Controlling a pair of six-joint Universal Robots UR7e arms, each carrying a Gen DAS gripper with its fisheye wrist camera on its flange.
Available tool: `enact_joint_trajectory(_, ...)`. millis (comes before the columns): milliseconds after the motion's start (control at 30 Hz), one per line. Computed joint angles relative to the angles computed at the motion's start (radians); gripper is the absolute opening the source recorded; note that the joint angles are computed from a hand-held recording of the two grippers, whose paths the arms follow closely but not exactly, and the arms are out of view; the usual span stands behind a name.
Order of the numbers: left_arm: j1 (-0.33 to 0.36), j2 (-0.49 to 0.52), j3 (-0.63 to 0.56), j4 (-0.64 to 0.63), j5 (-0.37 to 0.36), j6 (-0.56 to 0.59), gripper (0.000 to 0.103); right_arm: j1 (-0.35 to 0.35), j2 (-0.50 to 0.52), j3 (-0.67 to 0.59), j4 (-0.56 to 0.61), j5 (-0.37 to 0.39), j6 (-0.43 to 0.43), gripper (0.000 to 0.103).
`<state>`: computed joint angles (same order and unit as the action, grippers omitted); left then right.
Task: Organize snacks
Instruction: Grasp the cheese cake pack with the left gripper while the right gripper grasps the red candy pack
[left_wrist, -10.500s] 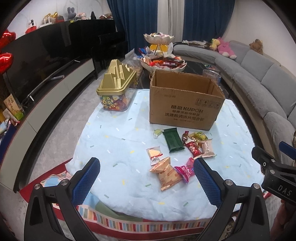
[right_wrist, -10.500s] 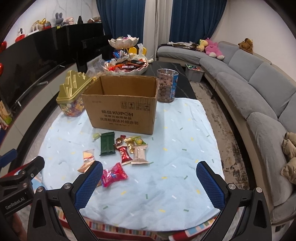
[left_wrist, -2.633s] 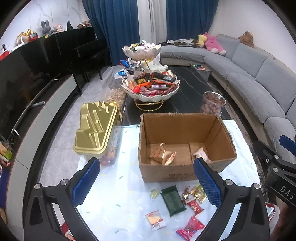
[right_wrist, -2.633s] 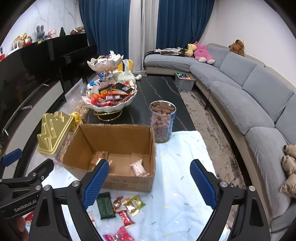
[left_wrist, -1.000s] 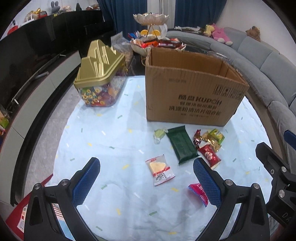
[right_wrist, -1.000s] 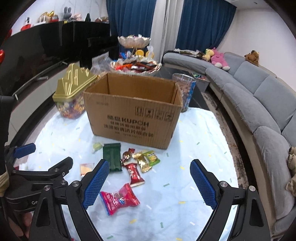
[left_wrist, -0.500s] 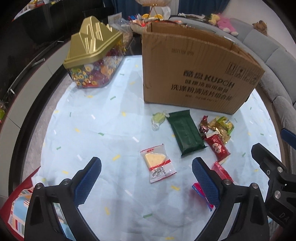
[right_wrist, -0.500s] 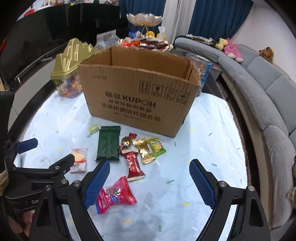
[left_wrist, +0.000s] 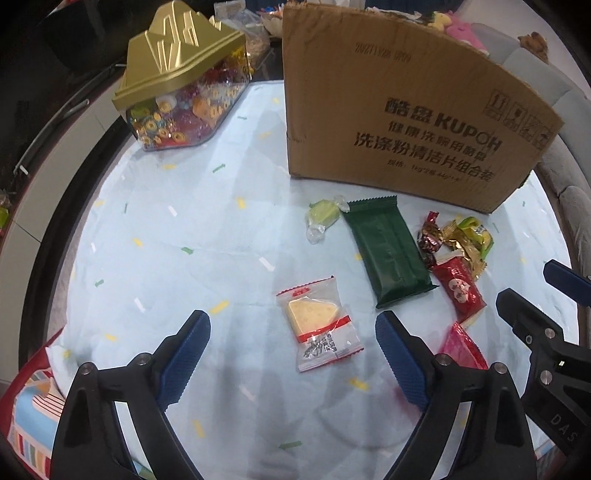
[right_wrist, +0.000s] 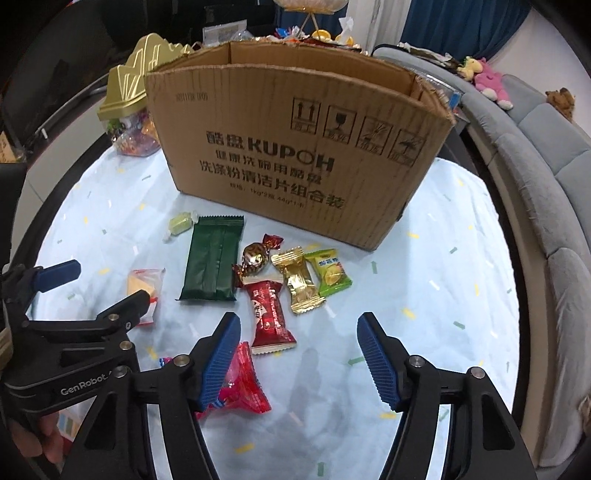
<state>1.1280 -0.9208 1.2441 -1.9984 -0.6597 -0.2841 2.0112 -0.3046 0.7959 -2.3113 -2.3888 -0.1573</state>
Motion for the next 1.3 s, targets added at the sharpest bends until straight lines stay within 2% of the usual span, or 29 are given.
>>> enact_joint_trajectory(100, 0.008, 0.010, -0.010, 0.007, -0.003, -0.007, 0.089, -0.006, 0.014, -0.024, 0.025, 0.008, -0.002, 0.066)
enact_joint_trajectory(133, 0.011, 0.013, -0.014, 0.011, -0.003, -0.009, 0.089, -0.008, 0.018, -0.031, 0.033, 0.010, -0.004, 0.061)
enact_joint_trajectory(233, 0.020, 0.022, -0.029, 0.026, -0.008, -0.021, 0.085, -0.016, 0.035, -0.060, 0.076, 0.020, 0.006, 0.056)
enact_joint_trajectory(500, 0.042, 0.050, -0.071, 0.038, -0.029, -0.021, 0.076, -0.029, 0.070, -0.116, 0.136, 0.040, 0.019, 0.055)
enact_joint_trajectory(667, 0.044, 0.057, -0.074, 0.048, -0.039, -0.026, 0.074, -0.038, 0.091, -0.153, 0.175, 0.051, 0.031, 0.054)
enact_joint_trajectory(867, 0.049, 0.063, -0.071, 0.014, -0.039, 0.000, 0.072, -0.050, 0.114, -0.194, 0.241, 0.066, 0.064, 0.039)
enact_joint_trajectory(967, 0.052, 0.064, -0.069, -0.010, -0.047, 0.017, 0.065, -0.051, 0.110, -0.187, 0.235, 0.079, 0.063, 0.031)
enact_joint_trajectory(1000, 0.050, 0.061, -0.063, -0.020, -0.048, 0.023, 0.058, -0.052, 0.097, -0.166, 0.227, 0.083, 0.058, 0.026)
enact_joint_trajectory(1100, 0.050, 0.057, -0.061, -0.032, -0.052, 0.030, 0.042, -0.051, 0.096, -0.164, 0.226, 0.083, 0.061, 0.024)
enact_joint_trajectory(1200, 0.050, 0.047, -0.052, -0.037, -0.061, 0.028, 0.035, -0.048, 0.096, -0.165, 0.224, 0.083, 0.074, 0.024)
enact_joint_trajectory(1300, 0.047, 0.038, -0.041, -0.038, -0.067, 0.028, 0.034, -0.043, 0.090, -0.157, 0.210, 0.077, 0.076, 0.024)
